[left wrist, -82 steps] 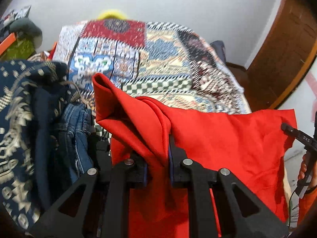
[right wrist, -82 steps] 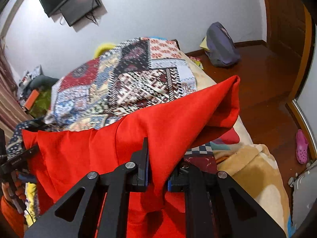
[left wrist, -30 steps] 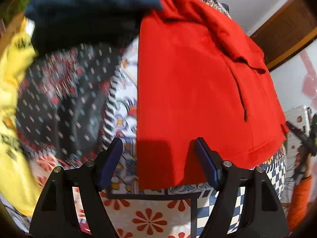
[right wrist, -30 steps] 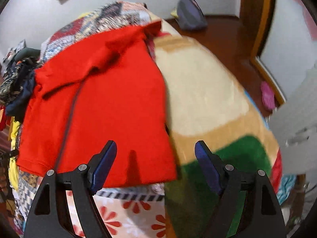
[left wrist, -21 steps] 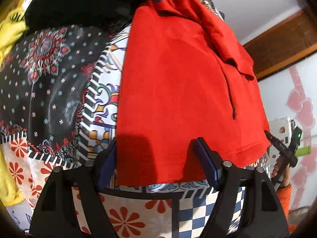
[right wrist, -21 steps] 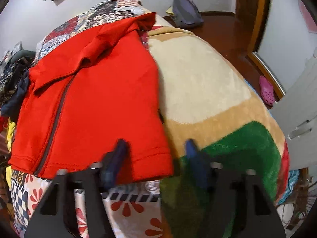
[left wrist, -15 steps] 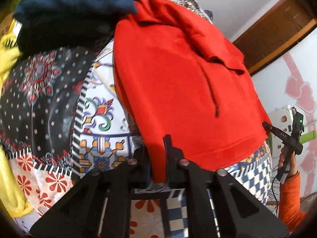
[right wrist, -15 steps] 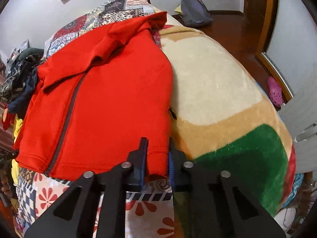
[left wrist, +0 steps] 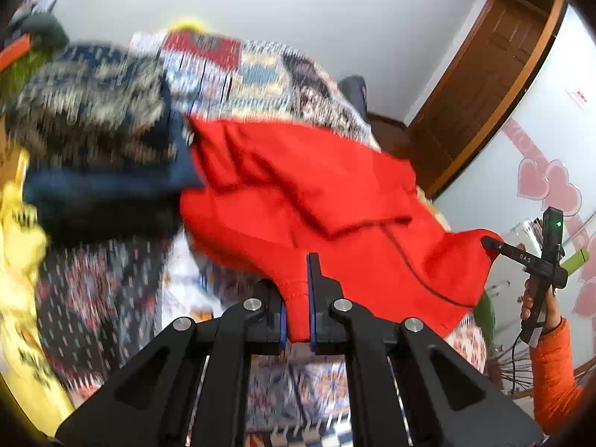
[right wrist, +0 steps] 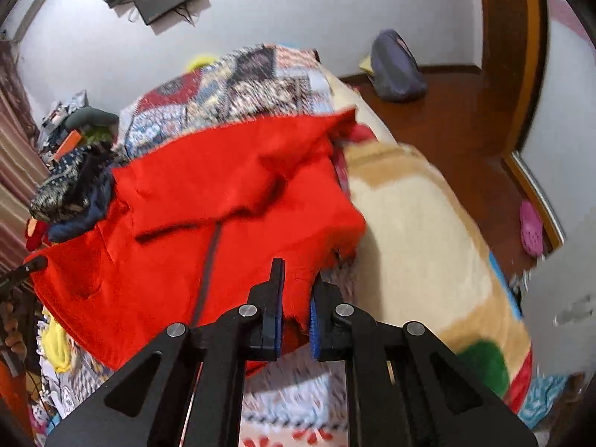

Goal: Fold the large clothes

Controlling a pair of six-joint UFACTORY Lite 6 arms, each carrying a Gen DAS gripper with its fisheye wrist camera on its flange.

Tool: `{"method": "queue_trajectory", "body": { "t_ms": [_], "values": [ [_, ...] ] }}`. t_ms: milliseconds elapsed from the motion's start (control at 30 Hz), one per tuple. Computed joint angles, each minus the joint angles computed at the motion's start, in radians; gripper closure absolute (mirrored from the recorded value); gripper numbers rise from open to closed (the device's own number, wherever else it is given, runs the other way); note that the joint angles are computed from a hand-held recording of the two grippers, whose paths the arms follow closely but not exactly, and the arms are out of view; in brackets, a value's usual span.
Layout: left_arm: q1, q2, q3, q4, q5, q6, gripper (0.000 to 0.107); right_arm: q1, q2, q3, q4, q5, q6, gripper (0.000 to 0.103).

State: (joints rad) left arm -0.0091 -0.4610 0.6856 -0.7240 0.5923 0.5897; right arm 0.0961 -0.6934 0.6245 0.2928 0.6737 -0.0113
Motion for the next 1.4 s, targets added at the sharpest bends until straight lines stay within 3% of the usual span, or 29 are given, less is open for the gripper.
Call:
{"method": "queue_trajectory", "body": {
  "t_ms": [267,367,633,733,933,1033,1067,1100,1133,1167,1267,1300,1400],
  "values": [
    [-0.013,0.372,0.437,0.046,-0.092,-0.068,0.100,0.008,0.402,0.383,0.019,-0.145,-0.038,0.094],
    [0.000,0.555,0.637,0.075,-0.084,-0.135,0.100,-0.007,0.561,0.532,0.037,-0.170,-0.051,0.094],
    [-0.023,1.055,1.137,0.355,-0.091,-0.442,0.100,-0.038,1.013,0.906,0.120,-0.187,-0.080,0.094],
    [-0.039,1.252,1.336,0.490,-0.047,-0.559,0.100,-0.045,1.152,1.001,0.160,-0.175,-0.093,0.094],
    [-0.053,1.557,1.697,0.605,0.112,-0.650,0.098,-0.002,1.281,1.082,-0.026,-0.199,0.100,0.093],
    [-0.055,1.665,1.888,0.624,0.245,-0.665,0.085,0.027,1.310,1.138,-0.205,-0.155,0.240,0.085],
    [-0.053,1.679,1.925,0.622,0.277,-0.669,0.075,0.032,1.304,1.139,-0.234,-0.147,0.258,0.080],
    [-0.052,1.665,1.920,0.615,0.288,-0.666,0.068,0.038,1.279,1.122,-0.264,-0.147,0.282,0.075],
    [-0.050,1.630,1.873,0.605,0.261,-0.657,0.064,0.043,1.277,1.125,-0.295,-0.150,0.309,0.061],
    [-0.052,1.562,1.784,0.617,0.219,-0.662,0.051,0.055,1.233,1.090,-0.368,-0.164,0.372,0.048],
    [-0.058,1.369,1.538,0.625,0.078,-0.662,0.040,0.076,1.137,1.022,-0.487,-0.211,0.470,0.036],
    [-0.059,1.332,1.499,0.630,0.055,-0.666,0.035,0.080,1.124,1.022,-0.485,-0.209,0.468,0.034],
    [-0.065,1.217,1.371,0.598,-0.013,-0.635,0.033,0.087,1.079,1.012,-0.375,-0.204,0.359,0.029]
  ]
}}
